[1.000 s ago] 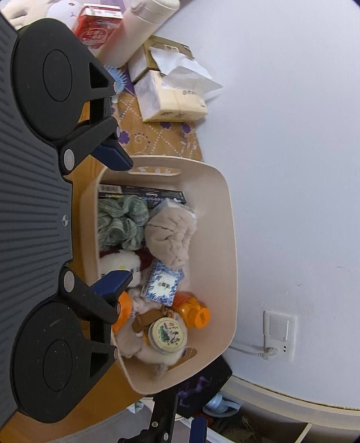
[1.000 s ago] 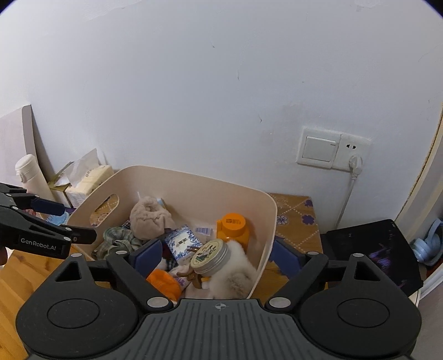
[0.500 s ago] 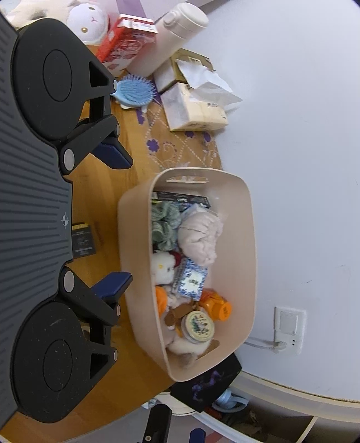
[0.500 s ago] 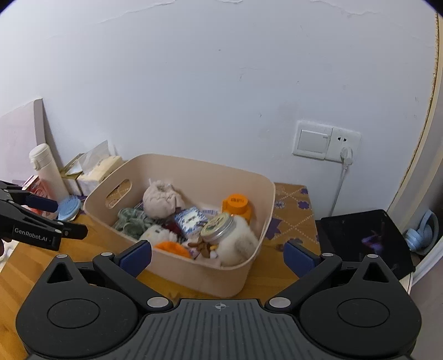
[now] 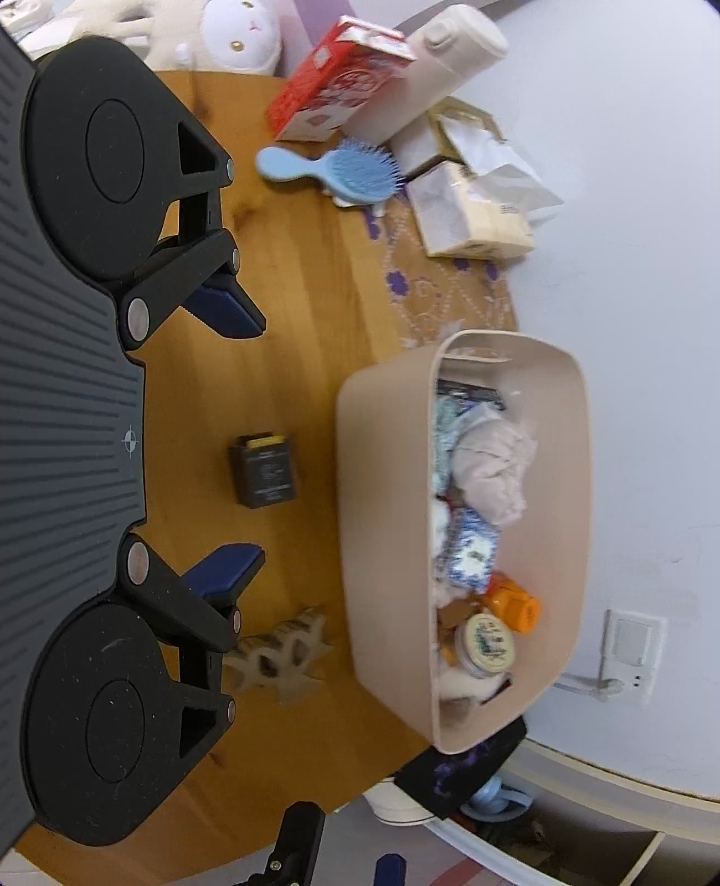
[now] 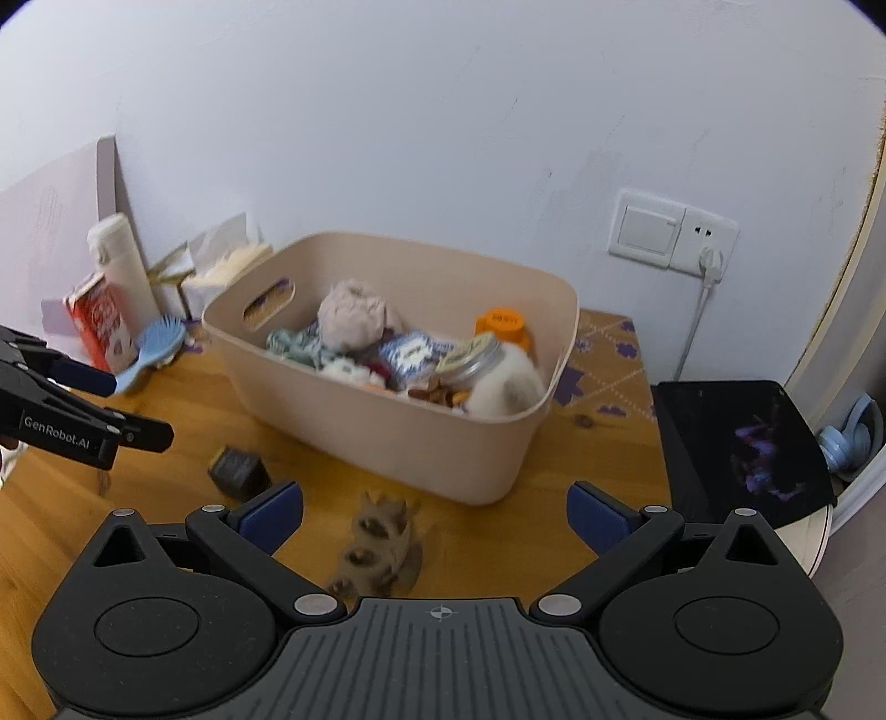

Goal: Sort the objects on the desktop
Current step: 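Move both tools back toward the black box and grey claw clip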

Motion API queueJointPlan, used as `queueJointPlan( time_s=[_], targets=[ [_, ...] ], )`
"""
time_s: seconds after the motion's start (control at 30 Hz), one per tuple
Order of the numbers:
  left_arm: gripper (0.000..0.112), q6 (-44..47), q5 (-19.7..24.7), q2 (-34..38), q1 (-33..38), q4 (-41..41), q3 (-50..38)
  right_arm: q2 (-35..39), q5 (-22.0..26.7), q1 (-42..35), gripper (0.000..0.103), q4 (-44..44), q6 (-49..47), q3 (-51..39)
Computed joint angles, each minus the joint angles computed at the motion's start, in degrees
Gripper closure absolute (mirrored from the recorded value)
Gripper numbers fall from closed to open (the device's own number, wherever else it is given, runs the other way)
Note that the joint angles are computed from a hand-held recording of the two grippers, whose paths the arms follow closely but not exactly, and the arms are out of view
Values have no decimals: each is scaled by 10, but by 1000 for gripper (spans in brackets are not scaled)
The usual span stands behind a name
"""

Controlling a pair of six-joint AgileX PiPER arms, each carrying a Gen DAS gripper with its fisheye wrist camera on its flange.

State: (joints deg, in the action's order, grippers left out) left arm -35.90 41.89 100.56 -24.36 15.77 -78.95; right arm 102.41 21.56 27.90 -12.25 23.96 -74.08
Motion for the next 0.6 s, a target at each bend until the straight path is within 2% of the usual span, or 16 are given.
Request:
queueJointPlan(
  time_s=[0.2, 0.6],
  targets=[
    [30, -30, -17, 4, -13, 16, 40, 6, -1, 3, 0, 25, -20, 18],
    [30, 19, -51, 44, -11, -36, 54, 49, 8, 6, 0, 111, -91, 32]
  ],
)
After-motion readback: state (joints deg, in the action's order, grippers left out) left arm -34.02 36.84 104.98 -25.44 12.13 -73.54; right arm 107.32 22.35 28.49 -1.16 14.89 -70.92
